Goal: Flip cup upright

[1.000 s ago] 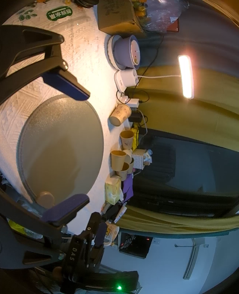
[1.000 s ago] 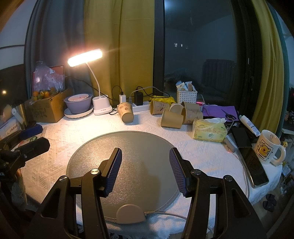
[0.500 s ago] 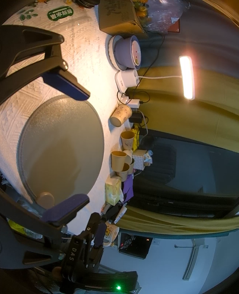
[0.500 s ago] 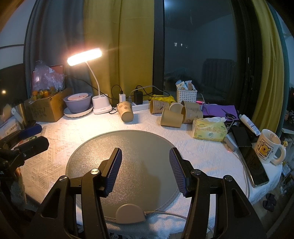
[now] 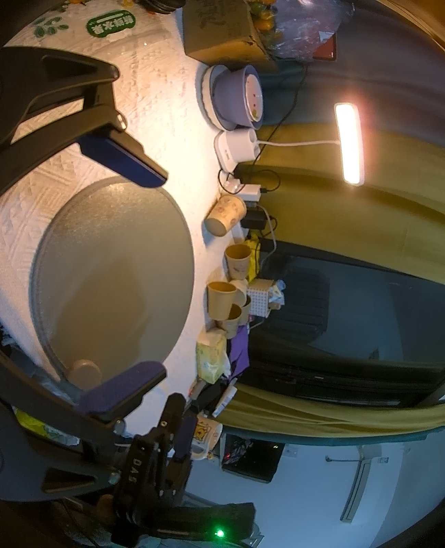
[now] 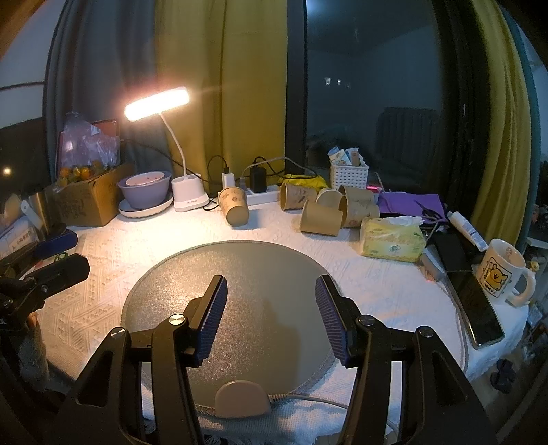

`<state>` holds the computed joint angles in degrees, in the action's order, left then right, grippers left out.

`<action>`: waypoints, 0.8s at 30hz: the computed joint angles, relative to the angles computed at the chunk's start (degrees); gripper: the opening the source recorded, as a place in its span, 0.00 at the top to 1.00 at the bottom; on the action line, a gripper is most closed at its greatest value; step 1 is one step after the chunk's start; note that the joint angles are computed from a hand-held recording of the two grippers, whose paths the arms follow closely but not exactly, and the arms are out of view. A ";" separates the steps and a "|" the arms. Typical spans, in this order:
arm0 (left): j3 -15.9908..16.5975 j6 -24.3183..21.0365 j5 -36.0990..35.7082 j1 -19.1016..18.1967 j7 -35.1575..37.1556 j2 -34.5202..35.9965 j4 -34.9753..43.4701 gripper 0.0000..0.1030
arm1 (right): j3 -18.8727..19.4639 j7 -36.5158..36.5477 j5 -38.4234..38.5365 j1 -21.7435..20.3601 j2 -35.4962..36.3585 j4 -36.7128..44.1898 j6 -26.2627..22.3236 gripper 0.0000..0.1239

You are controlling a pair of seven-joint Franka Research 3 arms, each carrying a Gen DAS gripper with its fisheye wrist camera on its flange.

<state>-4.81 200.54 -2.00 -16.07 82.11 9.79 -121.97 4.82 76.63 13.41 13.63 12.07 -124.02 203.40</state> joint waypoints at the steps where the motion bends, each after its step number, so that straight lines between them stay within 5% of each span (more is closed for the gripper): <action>1: -0.08 0.07 0.16 0.14 -0.16 0.14 0.05 0.01 | 0.00 0.01 -0.11 -0.04 0.20 0.21 -0.15 0.54; 7: -0.29 -1.76 2.30 1.19 -1.58 1.64 2.47 0.01 | 0.02 -0.37 -0.42 -0.06 2.25 3.11 -2.07 0.54; 10: -3.71 -4.29 8.12 5.77 -6.36 3.37 5.38 0.01 | 0.39 -0.41 -1.24 -0.84 3.52 5.05 -3.36 0.54; 13: -7.27 -8.75 13.51 10.12 -9.97 6.28 10.41 0.01 | 0.48 -1.04 -1.73 -1.44 5.31 8.10 -5.29 0.54; 18: -6.11 -16.07 16.80 9.28 -11.44 11.55 19.68 0.01 | 1.80 -1.87 -3.09 -3.82 9.76 15.40 -9.19 0.54; 24: -12.90 -25.40 15.02 13.73 -6.06 19.85 32.53 0.01 | 7.84 -3.85 -3.19 -10.21 16.16 25.48 -15.49 0.54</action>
<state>-17.71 175.14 13.02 -2.34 76.05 29.65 -89.44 12.66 72.78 10.22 3.42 28.23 -98.54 187.92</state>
